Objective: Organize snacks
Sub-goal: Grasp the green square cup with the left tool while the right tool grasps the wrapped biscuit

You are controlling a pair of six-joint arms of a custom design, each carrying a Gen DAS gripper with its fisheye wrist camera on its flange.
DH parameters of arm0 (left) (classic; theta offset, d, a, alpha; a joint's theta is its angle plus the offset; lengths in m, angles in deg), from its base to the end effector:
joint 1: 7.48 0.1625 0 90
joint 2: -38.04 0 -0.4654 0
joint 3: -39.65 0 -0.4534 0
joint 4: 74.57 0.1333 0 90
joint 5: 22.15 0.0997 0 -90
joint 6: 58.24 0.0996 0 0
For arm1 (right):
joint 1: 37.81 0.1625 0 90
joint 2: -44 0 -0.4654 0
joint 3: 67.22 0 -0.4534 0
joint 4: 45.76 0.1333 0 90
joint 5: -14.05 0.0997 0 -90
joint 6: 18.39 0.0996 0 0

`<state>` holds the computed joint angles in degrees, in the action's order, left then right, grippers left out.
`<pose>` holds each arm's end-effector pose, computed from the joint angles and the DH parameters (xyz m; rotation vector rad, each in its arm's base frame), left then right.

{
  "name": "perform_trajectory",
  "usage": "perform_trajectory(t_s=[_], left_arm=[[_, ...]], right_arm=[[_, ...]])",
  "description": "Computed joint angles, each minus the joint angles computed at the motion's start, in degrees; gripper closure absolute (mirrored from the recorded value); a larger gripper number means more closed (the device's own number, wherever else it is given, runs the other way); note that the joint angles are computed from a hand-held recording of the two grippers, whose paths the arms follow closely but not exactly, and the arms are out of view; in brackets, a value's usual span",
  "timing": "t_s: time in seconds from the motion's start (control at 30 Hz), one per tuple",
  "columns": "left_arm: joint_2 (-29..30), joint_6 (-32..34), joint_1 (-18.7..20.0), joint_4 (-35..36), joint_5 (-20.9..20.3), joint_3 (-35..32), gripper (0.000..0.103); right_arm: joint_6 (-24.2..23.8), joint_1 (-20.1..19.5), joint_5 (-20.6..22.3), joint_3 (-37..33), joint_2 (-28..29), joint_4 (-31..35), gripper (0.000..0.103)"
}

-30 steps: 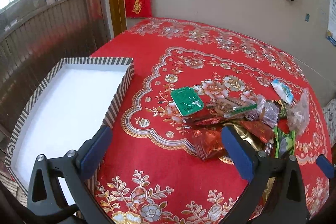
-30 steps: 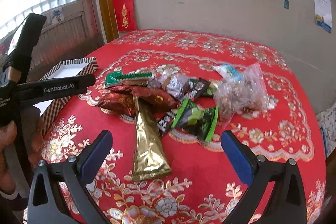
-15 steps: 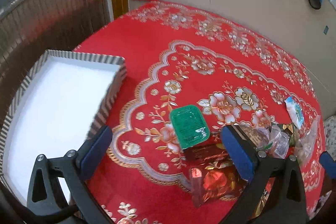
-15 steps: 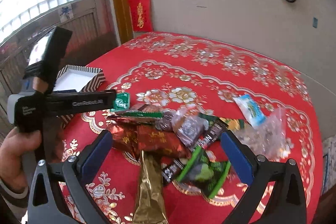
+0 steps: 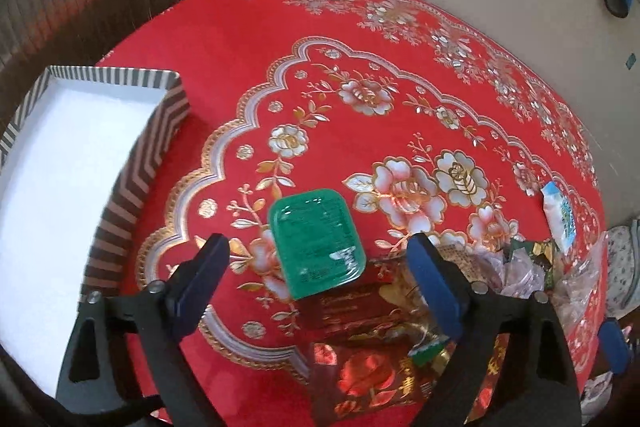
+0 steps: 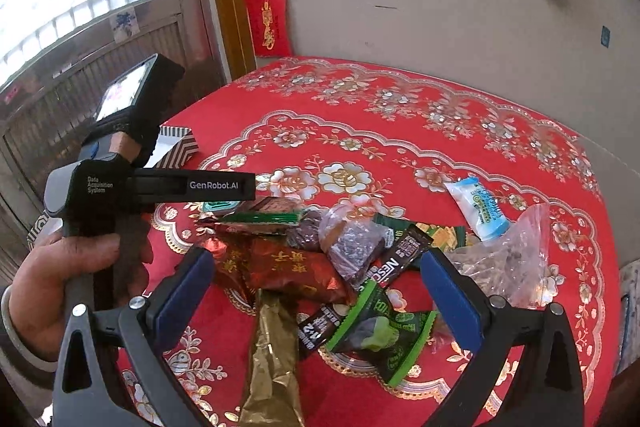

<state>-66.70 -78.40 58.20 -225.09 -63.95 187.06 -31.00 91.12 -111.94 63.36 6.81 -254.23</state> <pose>0.0531 -0.3864 0.2727 -0.0804 2.3749 -0.7459 0.3525 -0.3174 -0.0395 0.9361 -2.3598 0.7357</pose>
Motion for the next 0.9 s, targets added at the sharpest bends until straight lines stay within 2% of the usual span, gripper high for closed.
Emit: perform_trajectory(t_s=[0.27,0.33,0.37,0.47,0.53,0.6,0.8,0.9], left_arm=[[1.85,-0.13,0.42,-0.34,-1.11,-1.01,0.021],[2.47,0.36,1.75,-0.82,-2.91,-1.76,0.032],[2.82,0.57,2.59,-0.86,-3.96,-2.22,0.032],[2.81,1.31,2.43,-1.02,-3.06,-2.09,0.041],[2.45,1.81,2.56,-1.16,-2.67,-1.95,0.054],[1.79,2.66,3.43,-1.55,-3.98,-2.12,0.055],[1.33,4.94,3.74,-1.57,-4.61,-2.00,0.056],[0.24,5.01,4.34,-0.52,-5.16,-2.10,0.056]], right_arm=[[-0.56,-0.83,0.54,-0.68,-0.40,0.90,0.000],[-0.77,-0.79,0.69,-1.14,-0.71,1.22,0.000],[-0.89,-0.87,1.00,-1.34,-0.88,1.41,0.000],[-0.50,-0.76,0.48,-1.99,-1.14,2.47,0.000],[-0.56,-0.78,0.54,-2.09,-1.19,2.28,0.000],[-0.45,-0.95,1.14,-2.13,-1.28,2.31,0.000],[0.44,-1.26,2.66,-3.19,-0.81,3.98,0.000],[0.23,-1.04,1.64,-4.66,-0.29,6.57,0.000]])
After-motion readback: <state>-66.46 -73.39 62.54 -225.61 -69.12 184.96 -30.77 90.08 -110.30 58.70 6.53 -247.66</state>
